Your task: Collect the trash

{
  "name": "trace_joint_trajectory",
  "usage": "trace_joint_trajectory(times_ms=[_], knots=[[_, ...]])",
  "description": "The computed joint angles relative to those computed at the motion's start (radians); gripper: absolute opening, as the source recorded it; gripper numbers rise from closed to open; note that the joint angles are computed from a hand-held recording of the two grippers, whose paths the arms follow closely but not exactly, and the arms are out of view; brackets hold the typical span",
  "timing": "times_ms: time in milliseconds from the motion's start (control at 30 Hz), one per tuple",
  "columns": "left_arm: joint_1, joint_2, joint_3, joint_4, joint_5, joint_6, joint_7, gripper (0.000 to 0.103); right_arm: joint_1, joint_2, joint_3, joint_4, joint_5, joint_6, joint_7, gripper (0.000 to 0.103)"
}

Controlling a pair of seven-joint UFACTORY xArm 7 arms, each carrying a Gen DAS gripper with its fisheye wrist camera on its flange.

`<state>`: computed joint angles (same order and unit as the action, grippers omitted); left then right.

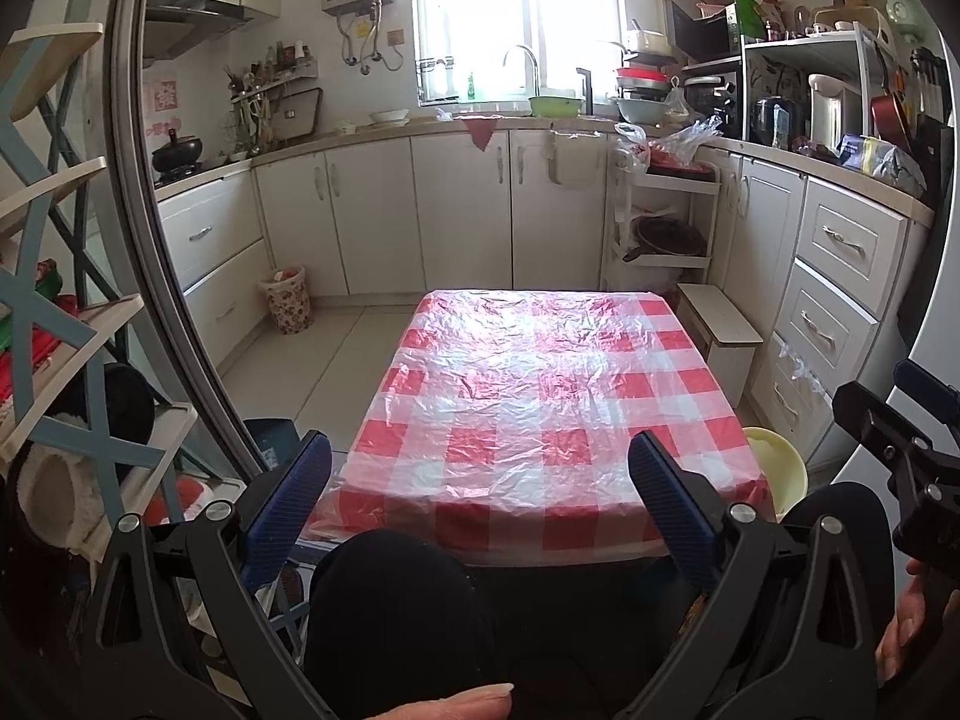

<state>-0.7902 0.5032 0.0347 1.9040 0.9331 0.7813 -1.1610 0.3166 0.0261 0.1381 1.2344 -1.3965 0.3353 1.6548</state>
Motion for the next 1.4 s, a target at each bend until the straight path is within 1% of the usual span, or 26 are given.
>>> trace_joint_trajectory(times_ms=[567, 1400], knots=[[-0.002, 0.006, 0.000, 0.013, -0.006, 0.020, 0.003, 0.095, 0.003, 0.003, 0.000, 0.002, 0.012, 0.005, -0.015, 0.096], [0.001, -0.002, -0.002, -0.004, 0.001, 0.015, -0.008, 0.095, 0.006, 0.004, 0.000, 0.001, 0.008, 0.010, -0.009, 0.096]])
